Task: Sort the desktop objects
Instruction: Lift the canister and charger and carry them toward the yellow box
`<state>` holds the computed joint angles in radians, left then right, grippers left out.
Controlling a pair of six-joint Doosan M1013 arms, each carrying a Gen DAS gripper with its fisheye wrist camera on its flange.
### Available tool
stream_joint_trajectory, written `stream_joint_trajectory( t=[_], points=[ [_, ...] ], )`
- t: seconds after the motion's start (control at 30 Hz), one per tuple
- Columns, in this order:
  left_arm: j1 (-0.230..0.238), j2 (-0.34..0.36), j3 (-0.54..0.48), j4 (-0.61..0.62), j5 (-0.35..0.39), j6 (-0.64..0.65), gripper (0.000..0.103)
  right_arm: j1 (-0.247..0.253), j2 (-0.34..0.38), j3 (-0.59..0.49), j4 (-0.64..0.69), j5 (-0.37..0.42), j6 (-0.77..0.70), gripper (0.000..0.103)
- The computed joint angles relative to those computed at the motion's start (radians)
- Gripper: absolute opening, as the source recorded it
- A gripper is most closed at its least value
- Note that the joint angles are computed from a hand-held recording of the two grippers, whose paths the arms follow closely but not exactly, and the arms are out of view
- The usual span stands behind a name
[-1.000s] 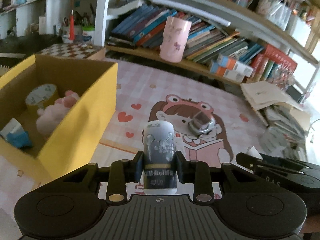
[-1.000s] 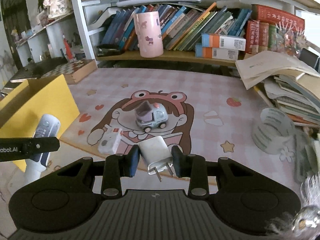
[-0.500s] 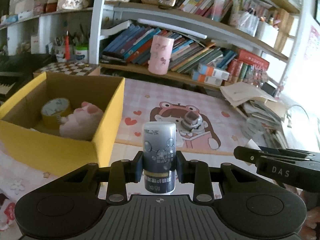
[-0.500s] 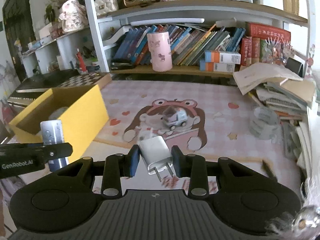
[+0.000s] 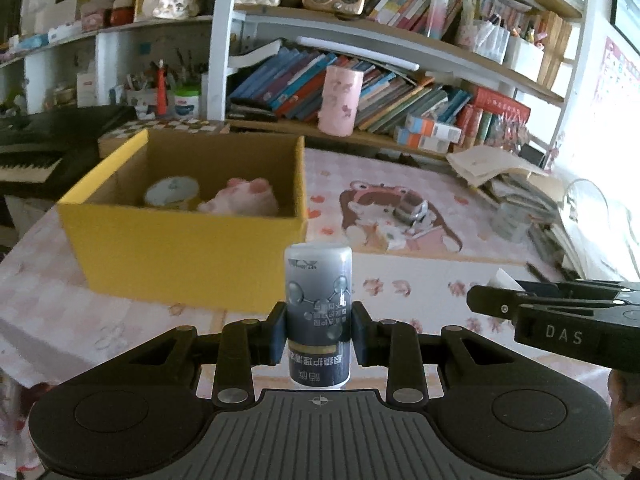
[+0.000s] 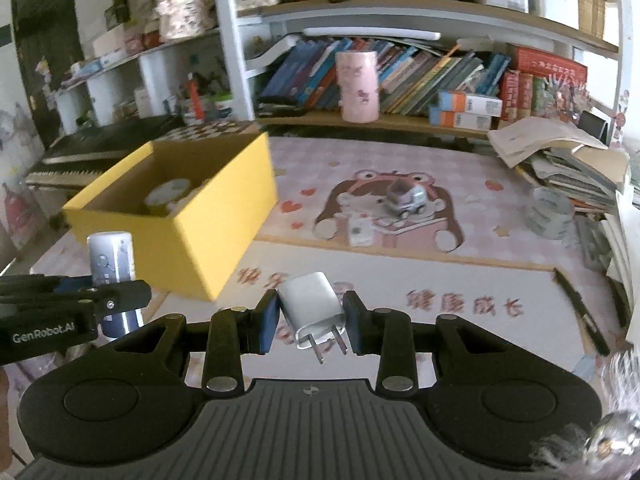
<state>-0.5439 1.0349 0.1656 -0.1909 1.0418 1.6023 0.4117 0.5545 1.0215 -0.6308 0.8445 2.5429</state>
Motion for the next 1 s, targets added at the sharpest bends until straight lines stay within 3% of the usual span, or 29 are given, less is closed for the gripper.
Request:
stream_joint_trajectory(
  t=[0.17,0.43,0.7,1.0],
  points=[
    [0.023,-0.104,0.208,-0.051,-0.078,0.064,0.031,0.034,0.018,-0.026,0.015,0.027,0.001,0.032],
    [0.061,-0.208,0.412,-0.104,-0.141,0.142,0.031,0.084,0.045,-0.06,0.02,0.065,0.041,0.032],
    [0.087,-0.266,0.519,-0.101,-0.179,0.142,0.031,0.111,0.07,-0.096,0.06,0.079,0.049,0.032],
    [0.104,-0.287,0.556,-0.103,-0.184,0.122,0.031,0.122,0.093,-0.137,0.107,0.089,0.015,0.032]
  ],
)
